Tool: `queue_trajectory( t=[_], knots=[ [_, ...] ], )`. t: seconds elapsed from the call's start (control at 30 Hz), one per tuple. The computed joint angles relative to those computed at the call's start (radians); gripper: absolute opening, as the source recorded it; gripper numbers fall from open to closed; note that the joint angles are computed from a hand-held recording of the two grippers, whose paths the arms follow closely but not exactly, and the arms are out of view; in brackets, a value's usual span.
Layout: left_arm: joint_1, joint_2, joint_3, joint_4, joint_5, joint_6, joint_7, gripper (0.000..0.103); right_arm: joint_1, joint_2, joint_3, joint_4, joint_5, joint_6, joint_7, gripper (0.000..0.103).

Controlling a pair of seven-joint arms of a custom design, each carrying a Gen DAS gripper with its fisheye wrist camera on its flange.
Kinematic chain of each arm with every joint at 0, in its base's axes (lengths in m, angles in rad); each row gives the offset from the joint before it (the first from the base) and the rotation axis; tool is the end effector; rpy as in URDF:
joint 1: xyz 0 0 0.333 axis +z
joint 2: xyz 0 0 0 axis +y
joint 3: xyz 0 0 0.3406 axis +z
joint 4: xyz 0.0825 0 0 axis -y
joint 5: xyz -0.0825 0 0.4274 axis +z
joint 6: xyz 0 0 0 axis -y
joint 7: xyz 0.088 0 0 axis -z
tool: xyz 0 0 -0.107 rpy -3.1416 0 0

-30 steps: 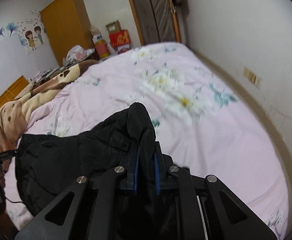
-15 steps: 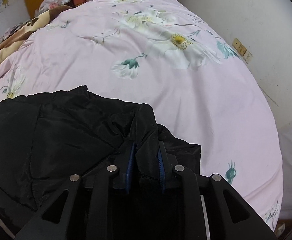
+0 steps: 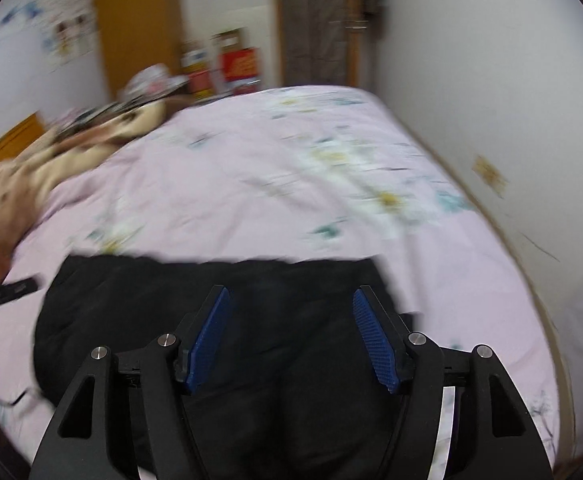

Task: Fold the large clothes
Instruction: 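Open both grippers and release the jacket edge, then press both grippers down along the folded jacket to flatten it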

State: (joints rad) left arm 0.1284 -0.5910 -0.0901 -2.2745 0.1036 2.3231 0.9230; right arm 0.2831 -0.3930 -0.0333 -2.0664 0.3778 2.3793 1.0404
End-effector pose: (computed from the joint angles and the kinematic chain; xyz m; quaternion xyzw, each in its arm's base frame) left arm 0.4479 0.0094 0.6613 -0.8463 0.4256 -0.2427 0.2090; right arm 0.4998 0.1280 0.6938 -0.8175 0.4317 -0.1654 0.3434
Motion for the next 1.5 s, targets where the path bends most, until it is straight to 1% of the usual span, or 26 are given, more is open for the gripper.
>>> queue_trajectory(
  t=[0.03,0.1,0.17,0.23,0.3,0.4,0.5,0.6,0.67,0.8,0.83,0.9,1.0,1.03,1.07,1.1,1.13,1.17,1.23,1.27,1.33,1.4,1.5],
  knots=[
    [-0.011,0.012,-0.013,0.005,0.003,0.000,0.006,0.072,0.004,-0.012,0.012,-0.024,-0.007,0.015,-0.005,0.065],
    [-0.018,0.036,-0.042,0.011,0.022,-0.009,-0.008,0.072,0.014,-0.014,0.026,-0.044,-0.021,0.005,0.002,0.065],
    [-0.041,0.055,-0.043,0.003,0.007,-0.006,-0.011,0.072,0.032,-0.005,0.019,-0.060,0.008,-0.029,0.005,0.065],
    [-0.048,0.075,-0.053,-0.011,0.016,-0.009,-0.022,0.072,0.032,0.004,0.022,-0.076,0.013,-0.039,0.017,0.065],
    [-0.044,0.081,-0.071,-0.031,0.058,-0.003,-0.038,0.074,0.023,0.023,0.035,-0.091,-0.014,-0.031,0.035,0.065],
    [-0.043,0.097,-0.078,-0.058,0.105,0.023,-0.042,0.081,0.031,0.036,0.032,-0.123,-0.014,0.015,-0.006,0.065],
    [-0.051,0.121,-0.068,-0.071,0.121,0.036,-0.023,0.083,0.022,0.059,0.046,-0.139,-0.045,0.027,0.008,0.065],
    [-0.046,0.149,-0.081,-0.082,0.148,0.046,-0.050,0.083,0.009,0.077,0.075,-0.148,-0.124,0.037,0.048,0.065],
    [-0.047,0.162,-0.088,-0.083,0.178,0.044,-0.054,0.083,0.012,0.085,0.076,-0.147,-0.145,0.032,0.056,0.066],
    [-0.070,0.173,-0.049,-0.082,0.126,0.052,-0.015,0.083,0.020,0.093,0.065,-0.145,-0.140,0.024,0.042,0.066],
    [-0.068,0.175,-0.053,-0.077,0.133,0.042,-0.009,0.083,0.018,0.092,0.066,-0.145,-0.143,0.022,0.049,0.066],
    [-0.067,0.171,-0.052,-0.065,0.126,0.025,-0.011,0.083,0.016,0.083,0.067,-0.137,-0.149,0.007,0.062,0.066],
    [-0.076,0.150,-0.033,-0.053,0.089,0.018,0.015,0.083,0.020,0.092,0.054,-0.066,-0.134,-0.073,0.051,0.066],
    [-0.077,0.139,-0.024,-0.046,0.074,0.013,0.029,0.083,0.021,0.096,0.048,-0.041,-0.117,-0.087,0.046,0.066],
    [-0.072,0.135,-0.023,-0.036,0.074,0.007,0.036,0.083,0.020,0.096,0.047,-0.030,-0.105,-0.074,0.042,0.066],
    [-0.060,0.132,-0.029,-0.027,0.088,0.004,0.031,0.083,0.016,0.095,0.054,-0.024,-0.108,-0.038,0.048,0.066],
    [-0.036,0.128,-0.044,-0.016,0.124,0.010,0.007,0.083,0.015,0.098,0.059,-0.017,-0.110,-0.004,0.055,0.066],
    [-0.023,0.131,-0.052,-0.006,0.147,0.016,-0.008,0.083,0.018,0.109,0.058,-0.002,-0.097,0.012,0.056,0.066],
    [0.006,0.147,-0.063,0.019,0.197,0.018,-0.038,0.083,0.019,0.146,0.064,0.040,-0.097,-0.005,0.075,0.066],
    [0.012,0.166,-0.060,0.038,0.204,0.000,-0.042,0.083,0.016,0.171,0.070,0.060,-0.110,-0.019,0.088,0.066],
    [0.008,0.210,-0.037,0.065,0.187,-0.032,-0.022,0.083,0.010,0.206,0.082,0.079,-0.145,-0.050,0.120,0.066],
    [0.004,0.237,-0.025,0.067,0.184,-0.034,-0.001,0.083,0.010,0.229,0.084,0.079,-0.145,-0.047,0.123,0.067],
    [0.005,0.255,-0.038,0.058,0.235,-0.029,0.008,0.084,0.007,0.264,0.091,0.097,-0.179,-0.067,0.130,0.068]
  ],
)
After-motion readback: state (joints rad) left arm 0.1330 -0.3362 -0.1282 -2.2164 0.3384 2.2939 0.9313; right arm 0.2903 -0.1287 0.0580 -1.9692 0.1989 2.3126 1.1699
